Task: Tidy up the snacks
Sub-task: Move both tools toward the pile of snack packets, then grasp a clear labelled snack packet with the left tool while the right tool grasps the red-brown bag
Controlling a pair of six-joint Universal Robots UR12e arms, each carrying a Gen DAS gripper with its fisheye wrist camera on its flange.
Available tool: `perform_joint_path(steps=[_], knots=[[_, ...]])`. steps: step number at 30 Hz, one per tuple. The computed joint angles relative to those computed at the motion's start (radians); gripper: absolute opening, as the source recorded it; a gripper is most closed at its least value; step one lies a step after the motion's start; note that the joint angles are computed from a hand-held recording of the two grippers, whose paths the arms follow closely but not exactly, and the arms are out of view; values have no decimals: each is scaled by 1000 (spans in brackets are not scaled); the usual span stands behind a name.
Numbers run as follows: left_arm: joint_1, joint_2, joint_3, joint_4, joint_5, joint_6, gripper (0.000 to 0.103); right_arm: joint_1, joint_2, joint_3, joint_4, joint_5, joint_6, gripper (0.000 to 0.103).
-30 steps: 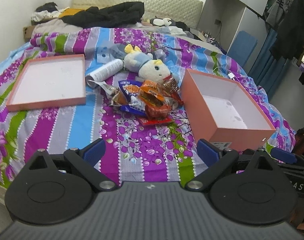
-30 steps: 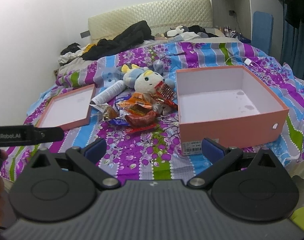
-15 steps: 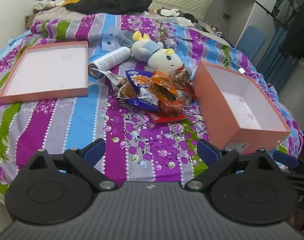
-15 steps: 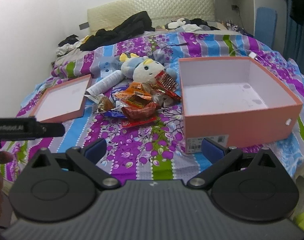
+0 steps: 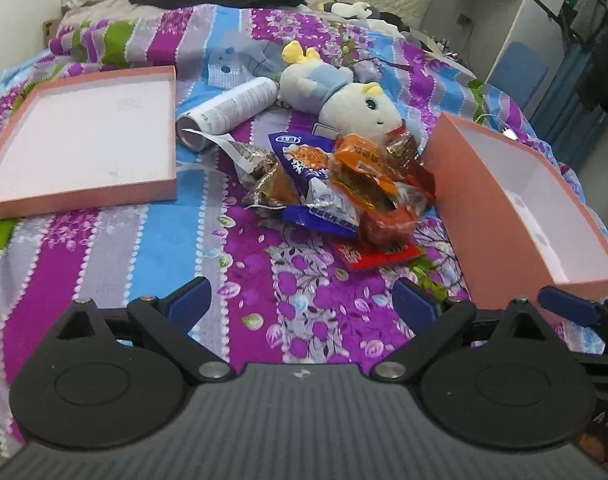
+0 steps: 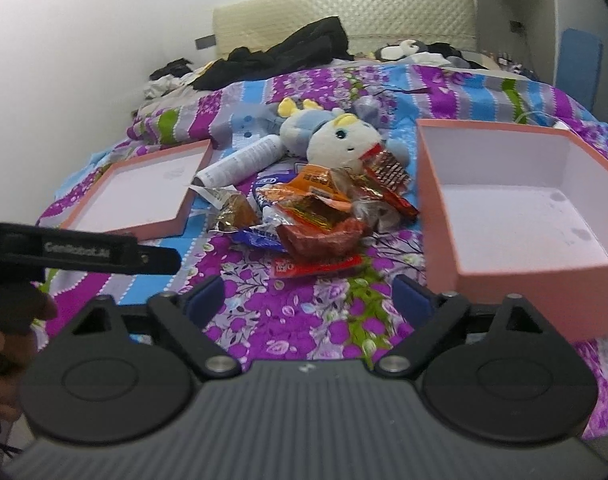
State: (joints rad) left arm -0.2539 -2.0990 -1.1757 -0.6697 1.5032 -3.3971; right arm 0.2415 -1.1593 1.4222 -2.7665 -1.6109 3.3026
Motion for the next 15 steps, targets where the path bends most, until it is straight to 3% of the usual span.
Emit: perform_joint_path(steps=[9, 15], knots=[[24, -127, 145, -2, -41, -67, 98, -19, 116, -100, -30, 50, -51, 83], [40, -234, 288, -40, -47, -113, 96, -31, 193, -186, 30, 45, -5, 88]])
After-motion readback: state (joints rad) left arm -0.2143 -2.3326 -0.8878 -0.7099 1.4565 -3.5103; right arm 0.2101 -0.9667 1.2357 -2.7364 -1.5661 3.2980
